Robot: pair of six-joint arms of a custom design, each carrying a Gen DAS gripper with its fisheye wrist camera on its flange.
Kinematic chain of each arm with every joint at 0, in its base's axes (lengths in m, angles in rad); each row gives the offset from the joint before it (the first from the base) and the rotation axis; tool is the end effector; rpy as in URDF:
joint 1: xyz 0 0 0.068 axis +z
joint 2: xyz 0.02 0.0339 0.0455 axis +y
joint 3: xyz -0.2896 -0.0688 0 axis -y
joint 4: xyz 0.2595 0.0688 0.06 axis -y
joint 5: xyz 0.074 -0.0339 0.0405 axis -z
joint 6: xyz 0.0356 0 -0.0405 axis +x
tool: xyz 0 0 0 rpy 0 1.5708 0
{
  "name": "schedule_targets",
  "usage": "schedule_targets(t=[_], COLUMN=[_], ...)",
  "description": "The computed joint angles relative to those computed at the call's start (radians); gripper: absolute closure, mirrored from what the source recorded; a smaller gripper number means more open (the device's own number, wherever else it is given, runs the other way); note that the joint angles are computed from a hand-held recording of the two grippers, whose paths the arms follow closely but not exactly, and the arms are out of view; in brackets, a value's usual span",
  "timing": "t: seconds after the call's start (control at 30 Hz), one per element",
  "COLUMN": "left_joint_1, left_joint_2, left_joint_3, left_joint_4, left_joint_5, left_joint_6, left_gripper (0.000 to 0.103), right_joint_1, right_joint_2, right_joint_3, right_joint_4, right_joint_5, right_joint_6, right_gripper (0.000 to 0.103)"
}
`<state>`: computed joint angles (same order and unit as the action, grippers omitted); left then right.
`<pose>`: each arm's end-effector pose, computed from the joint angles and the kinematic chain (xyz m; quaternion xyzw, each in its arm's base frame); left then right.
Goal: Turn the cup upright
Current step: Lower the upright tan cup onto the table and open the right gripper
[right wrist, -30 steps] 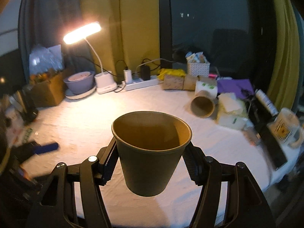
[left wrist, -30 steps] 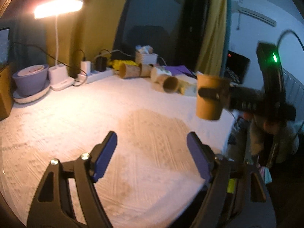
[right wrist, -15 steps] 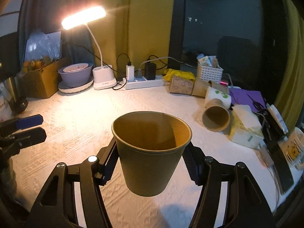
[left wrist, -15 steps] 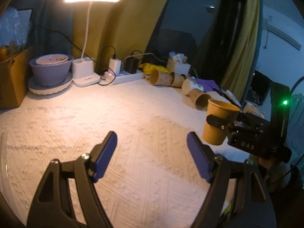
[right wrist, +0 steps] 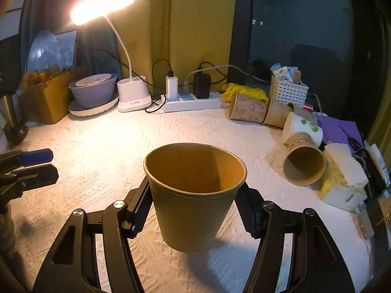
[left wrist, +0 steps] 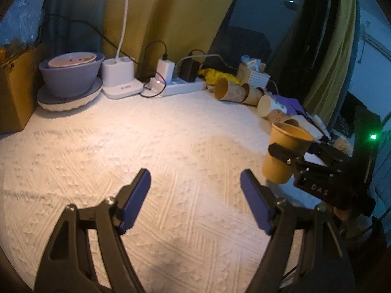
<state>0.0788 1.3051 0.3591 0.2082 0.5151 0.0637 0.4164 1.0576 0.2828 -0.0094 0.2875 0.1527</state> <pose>0.2228 0.0000 0.1469 0.0964 0.8851 -0.2045 0.4068 0.1703 0.0643 0.1508 -0.0658 0.9134 -0.0205 0.4012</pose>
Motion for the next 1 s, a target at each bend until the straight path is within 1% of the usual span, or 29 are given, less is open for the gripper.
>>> schedule_targets(t=[0.17,0.4,0.47,0.67,0.93,1.0], left_joint_1=[-0.021,-0.028,-0.027,-0.017,-0.004,0.001], left_joint_2=[0.037,0.051,0.049,-0.001,-0.109,-0.146], left_joint_3=[0.011,0.008,0.006,-0.020,-0.060,-0.069], left_joint_4=[0.019,0.026,0.024,0.016,-0.043,-0.071], left_joint_5=[-0.011,-0.006,-0.002,0.022,0.047,0.056], left_joint_6=[-0.013,-0.008,-0.005,0.005,0.025,0.030], left_gripper=[0.026,0.026,0.026,0.026,0.026,0.026], right_joint_1=[-0.012,0.004,0.023,0.083,0.142,0.169], right_joint_2=[0.052,0.060,0.055,0.023,-0.060,-0.071], right_joint_3=[0.006,0.001,-0.008,-0.015,-0.024,-0.026], right_joint_4=[0.049,0.024,0.018,-0.040,-0.137,-0.164], right_joint_5=[-0.011,-0.018,-0.003,0.053,0.112,0.135], right_joint_6=[-0.024,0.004,0.018,0.072,0.144,0.167], right_gripper=[0.037,0.037,0.037,0.037,0.035,0.027])
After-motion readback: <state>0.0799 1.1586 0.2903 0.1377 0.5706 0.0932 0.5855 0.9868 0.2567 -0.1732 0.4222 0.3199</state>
